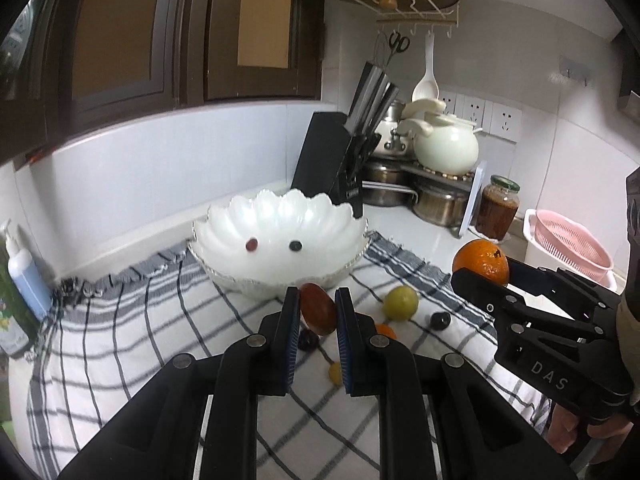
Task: Organize fruits
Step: 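Carry the orange in the right tool while the left tool carries the date over the bowl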
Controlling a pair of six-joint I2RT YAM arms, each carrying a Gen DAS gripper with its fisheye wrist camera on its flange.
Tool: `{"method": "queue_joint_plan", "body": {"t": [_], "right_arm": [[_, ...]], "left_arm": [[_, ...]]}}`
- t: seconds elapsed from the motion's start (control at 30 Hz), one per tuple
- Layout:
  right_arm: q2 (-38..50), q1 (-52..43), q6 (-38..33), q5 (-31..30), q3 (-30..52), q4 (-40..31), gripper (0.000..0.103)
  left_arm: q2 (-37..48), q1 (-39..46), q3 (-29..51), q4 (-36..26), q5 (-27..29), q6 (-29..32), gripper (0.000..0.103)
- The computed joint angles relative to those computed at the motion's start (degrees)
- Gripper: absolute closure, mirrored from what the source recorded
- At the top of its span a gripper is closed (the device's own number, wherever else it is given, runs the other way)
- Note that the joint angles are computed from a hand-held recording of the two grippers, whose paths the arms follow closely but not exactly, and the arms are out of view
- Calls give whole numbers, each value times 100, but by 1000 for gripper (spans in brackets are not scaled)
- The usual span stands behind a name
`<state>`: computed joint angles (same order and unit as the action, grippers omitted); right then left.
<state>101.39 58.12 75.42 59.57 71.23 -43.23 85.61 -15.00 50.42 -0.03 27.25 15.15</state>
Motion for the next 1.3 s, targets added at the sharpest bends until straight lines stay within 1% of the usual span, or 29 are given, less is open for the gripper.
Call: {"method": "queue_joint_plan", "body": {"t": [0.1,0.17,0.33,0.43,0.53,0.7,0.93,1.07,1.13,1.3], "right_arm": [[22,-65,-145,93,153,-36,56],[-57,-152,-443,92,141,151,56],[-460,-450,-1667,-46,-224,1197,56],[-588,-663,-2292,-210,-356,1681,56],[-625,-879,-2736,-371,-408,1987,56],[-700,-1225,-3432,-601,-488,2551,56],[-536,-1724,-4147,-907,-278,3045,56],[-297,-2027,-4391,-1188,-58,3195,56],[-126,-2211,-4475,-1435,92,3223,56],[327,-2680,-4534,-2156,473,3192,56]], "left_arm": [[96,4,180,38,14,-5,84],[140,-21,267,51,-30,-83,85],[252,-143,472,179,-274,-420,85],[314,-222,589,254,-459,-559,85],[422,-283,748,325,-623,-678,85],[728,-404,1196,248,-839,-791,85],[1331,-451,1980,90,-930,-744,85],[1788,-461,2529,-75,-1027,-708,85],[2006,-458,2796,-197,-1085,-729,85],[2709,-444,3743,-721,-1064,-813,85]]}}
